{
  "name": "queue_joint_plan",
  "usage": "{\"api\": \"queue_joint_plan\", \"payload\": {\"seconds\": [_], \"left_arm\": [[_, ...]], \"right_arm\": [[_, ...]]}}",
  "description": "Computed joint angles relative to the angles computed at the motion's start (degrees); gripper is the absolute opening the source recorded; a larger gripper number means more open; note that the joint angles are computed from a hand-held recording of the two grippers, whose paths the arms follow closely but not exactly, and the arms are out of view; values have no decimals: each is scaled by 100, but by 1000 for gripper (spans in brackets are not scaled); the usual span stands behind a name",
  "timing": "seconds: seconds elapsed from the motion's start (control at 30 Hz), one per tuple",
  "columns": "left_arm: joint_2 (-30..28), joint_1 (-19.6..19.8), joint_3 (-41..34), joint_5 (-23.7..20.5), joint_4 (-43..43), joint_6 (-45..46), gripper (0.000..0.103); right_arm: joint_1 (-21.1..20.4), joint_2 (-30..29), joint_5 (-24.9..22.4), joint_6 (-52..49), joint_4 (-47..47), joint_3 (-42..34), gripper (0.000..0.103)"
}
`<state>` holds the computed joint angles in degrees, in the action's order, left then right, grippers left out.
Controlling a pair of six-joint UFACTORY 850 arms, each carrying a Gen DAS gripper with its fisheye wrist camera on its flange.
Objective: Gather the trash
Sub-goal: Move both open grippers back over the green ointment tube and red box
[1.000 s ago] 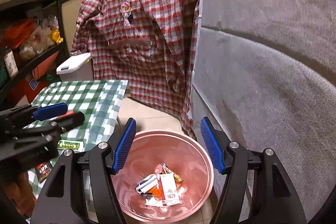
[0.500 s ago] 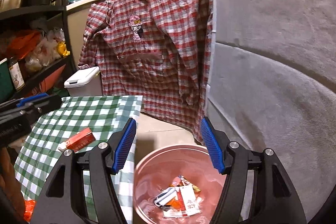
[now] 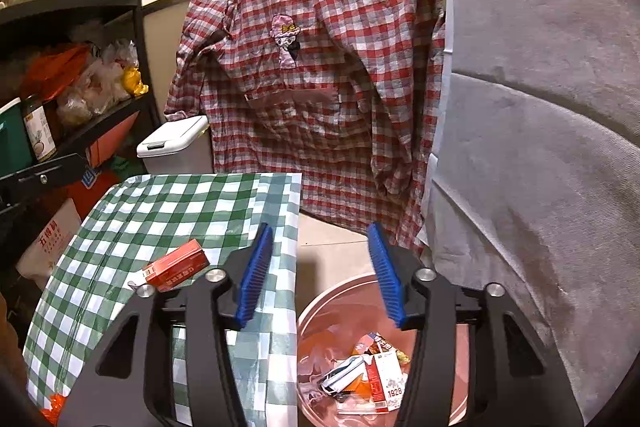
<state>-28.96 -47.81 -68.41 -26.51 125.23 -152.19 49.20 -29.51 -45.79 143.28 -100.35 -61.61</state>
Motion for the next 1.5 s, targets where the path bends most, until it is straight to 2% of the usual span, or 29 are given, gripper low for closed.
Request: {"api": "queue_joint_plan", "payload": {"seconds": [0.07, 0.17, 0.43, 0.63, 0.83, 1.03, 1.23, 1.43, 1.5], "left_arm": [[34, 35, 63, 1, 80, -89, 36], [97, 113, 175, 33, 268, -311, 36], [143, 416, 411, 109, 327, -356, 30], [199, 646, 578, 165, 353, -404, 27], [256, 817, 711, 176, 473, -560, 27], [274, 920, 786, 186, 508, -572, 27], [296, 1007, 849, 194, 623, -717, 27], [273, 1020, 845, 224, 595, -665, 27], [276, 1017, 849, 226, 623, -692, 27]], "right_arm": [[-12, -42, 70, 18, -7, -39, 33], [-40, -114, 209, 88, -76, -103, 28], [-46, -400, 600, 73, -367, -399, 28], [-11, -789, 971, -368, -435, -814, 28], [6, -1212, 1550, -990, -399, -1276, 28], [97, -1756, 1839, -2467, 307, -1873, 32], [99, -2098, 2143, -3573, 964, -2267, 44], [59, -2330, 2324, -4440, 1510, -2553, 51], [20, -2336, 2387, -4375, 1427, -2570, 56]]}}
